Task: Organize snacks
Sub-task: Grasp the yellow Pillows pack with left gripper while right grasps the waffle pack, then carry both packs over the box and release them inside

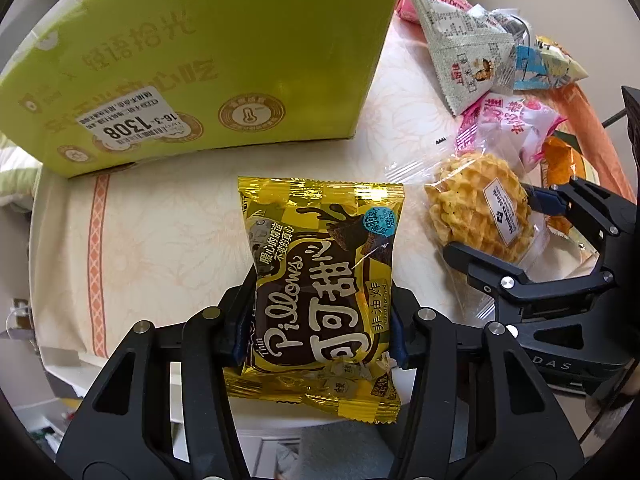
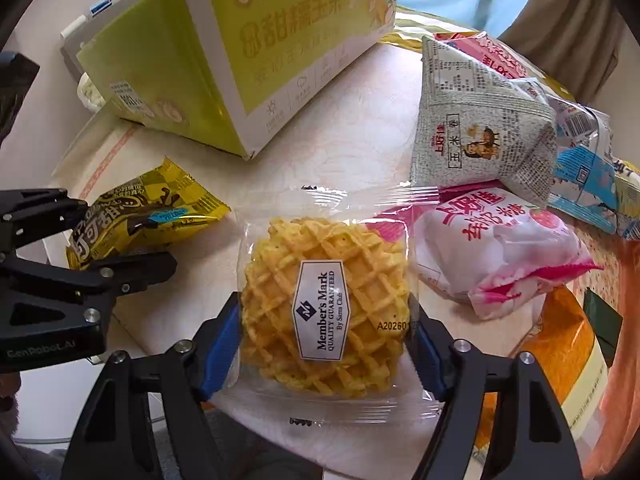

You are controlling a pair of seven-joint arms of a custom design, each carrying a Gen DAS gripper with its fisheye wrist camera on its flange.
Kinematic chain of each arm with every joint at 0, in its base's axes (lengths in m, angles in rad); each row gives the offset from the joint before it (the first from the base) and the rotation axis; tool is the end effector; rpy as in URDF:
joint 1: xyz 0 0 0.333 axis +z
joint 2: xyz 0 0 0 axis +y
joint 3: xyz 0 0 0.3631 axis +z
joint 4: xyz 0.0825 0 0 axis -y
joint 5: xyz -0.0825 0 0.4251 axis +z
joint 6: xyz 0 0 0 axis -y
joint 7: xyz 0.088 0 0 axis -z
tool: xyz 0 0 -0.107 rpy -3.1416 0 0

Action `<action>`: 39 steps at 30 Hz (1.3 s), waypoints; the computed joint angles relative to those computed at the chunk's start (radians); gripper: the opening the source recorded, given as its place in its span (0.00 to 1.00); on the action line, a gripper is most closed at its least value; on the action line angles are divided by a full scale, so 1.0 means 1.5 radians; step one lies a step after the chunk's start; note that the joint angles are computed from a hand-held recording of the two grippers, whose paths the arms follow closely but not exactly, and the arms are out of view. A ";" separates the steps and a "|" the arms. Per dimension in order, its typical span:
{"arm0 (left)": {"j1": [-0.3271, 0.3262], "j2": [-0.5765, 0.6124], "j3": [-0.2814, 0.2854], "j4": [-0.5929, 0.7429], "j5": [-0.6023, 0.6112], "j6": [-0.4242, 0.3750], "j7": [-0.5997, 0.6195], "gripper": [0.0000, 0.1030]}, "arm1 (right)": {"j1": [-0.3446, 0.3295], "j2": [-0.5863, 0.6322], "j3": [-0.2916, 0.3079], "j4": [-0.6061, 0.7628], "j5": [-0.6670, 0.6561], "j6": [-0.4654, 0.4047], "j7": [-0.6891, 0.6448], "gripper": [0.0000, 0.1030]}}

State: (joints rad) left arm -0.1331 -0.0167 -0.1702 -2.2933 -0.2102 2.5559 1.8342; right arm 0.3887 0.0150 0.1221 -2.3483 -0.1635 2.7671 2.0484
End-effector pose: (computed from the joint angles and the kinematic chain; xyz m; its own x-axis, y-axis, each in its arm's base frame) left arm 0.5423 -0.1668 0.4055 -0.4068 -0.9098 0.0824 -0.8823 0.3679 -0.2936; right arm 0.4919 0.2835 0.3859 0.1870 -0.9794 -0.0769 -0.9083 -0.1425 -0.3932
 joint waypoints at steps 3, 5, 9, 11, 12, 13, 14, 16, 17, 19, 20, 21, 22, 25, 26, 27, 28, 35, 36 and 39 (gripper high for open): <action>-0.007 -0.013 -0.005 0.000 0.004 0.001 -0.024 0.46 | 0.001 -0.021 0.002 -0.009 0.034 0.002 -0.012 0.67; -0.009 -0.035 -0.004 -0.005 -0.003 0.000 -0.028 0.46 | -0.001 -0.044 0.002 -0.021 0.054 0.003 -0.027 0.67; -0.015 -0.080 0.003 -0.002 -0.015 -0.009 -0.039 0.46 | -0.002 -0.098 -0.002 -0.045 0.100 0.011 -0.054 0.67; -0.020 -0.101 0.006 0.000 -0.028 -0.012 -0.044 0.46 | -0.008 -0.120 -0.006 -0.048 0.108 0.010 -0.067 0.67; -0.022 -0.113 0.011 0.004 -0.037 -0.019 -0.040 0.46 | -0.011 -0.135 -0.007 -0.052 0.109 0.012 -0.069 0.67; -0.026 -0.121 0.014 0.006 -0.046 -0.019 -0.037 0.46 | -0.014 -0.148 -0.007 -0.055 0.110 0.012 -0.074 0.67; -0.029 -0.125 0.015 0.009 -0.054 -0.018 -0.036 0.46 | -0.018 -0.158 -0.007 -0.056 0.108 0.011 -0.075 0.67; -0.036 -0.140 0.020 0.013 -0.073 -0.009 -0.027 0.46 | -0.023 -0.177 -0.011 -0.048 0.111 0.004 -0.086 0.67; -0.038 -0.140 0.021 0.017 -0.078 -0.001 -0.026 0.46 | -0.026 -0.184 -0.012 -0.042 0.111 0.004 -0.092 0.67; -0.036 -0.142 0.024 0.033 -0.079 0.006 -0.029 0.46 | -0.040 -0.184 -0.005 -0.020 0.094 -0.004 -0.088 0.67; -0.037 -0.142 0.028 0.040 -0.085 0.009 -0.025 0.46 | -0.045 -0.185 -0.005 -0.008 0.088 -0.009 -0.089 0.67; -0.038 -0.133 0.034 0.059 -0.094 0.006 -0.018 0.46 | -0.048 -0.184 -0.006 0.006 0.086 -0.010 -0.092 0.67; -0.037 -0.124 0.038 0.075 -0.102 0.008 -0.010 0.46 | -0.049 -0.175 -0.008 0.025 0.086 -0.013 -0.098 0.67; -0.026 -0.088 0.040 0.125 -0.104 0.020 0.005 0.46 | -0.054 -0.148 -0.006 0.070 0.079 -0.012 -0.098 0.67; -0.020 -0.070 0.043 0.150 -0.108 0.017 0.014 0.46 | -0.057 -0.133 -0.004 0.091 0.072 -0.009 -0.096 0.67; -0.014 -0.053 0.044 0.171 -0.112 0.013 0.021 0.46 | -0.060 -0.121 -0.002 0.106 0.063 -0.008 -0.089 0.67; -0.006 -0.031 0.045 0.199 -0.116 0.008 0.031 0.46 | -0.063 -0.102 0.001 0.130 0.053 -0.004 -0.080 0.67; 0.058 0.132 0.028 0.403 -0.112 -0.062 0.069 0.46 | -0.046 0.031 -0.012 0.290 0.027 -0.012 -0.036 0.67; 0.066 0.153 0.023 0.426 -0.109 -0.071 0.070 0.46 | -0.042 0.045 -0.015 0.308 0.023 -0.016 -0.028 0.67; 0.088 0.232 0.010 0.527 -0.094 -0.126 0.072 0.46 | -0.026 0.105 -0.026 0.382 0.014 -0.040 0.003 0.67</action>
State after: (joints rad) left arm -0.0009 0.3315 -0.1551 -1.5023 -0.3514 2.3673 1.9419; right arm 0.3499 0.1732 0.0833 -1.7752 -0.1428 2.7076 2.0523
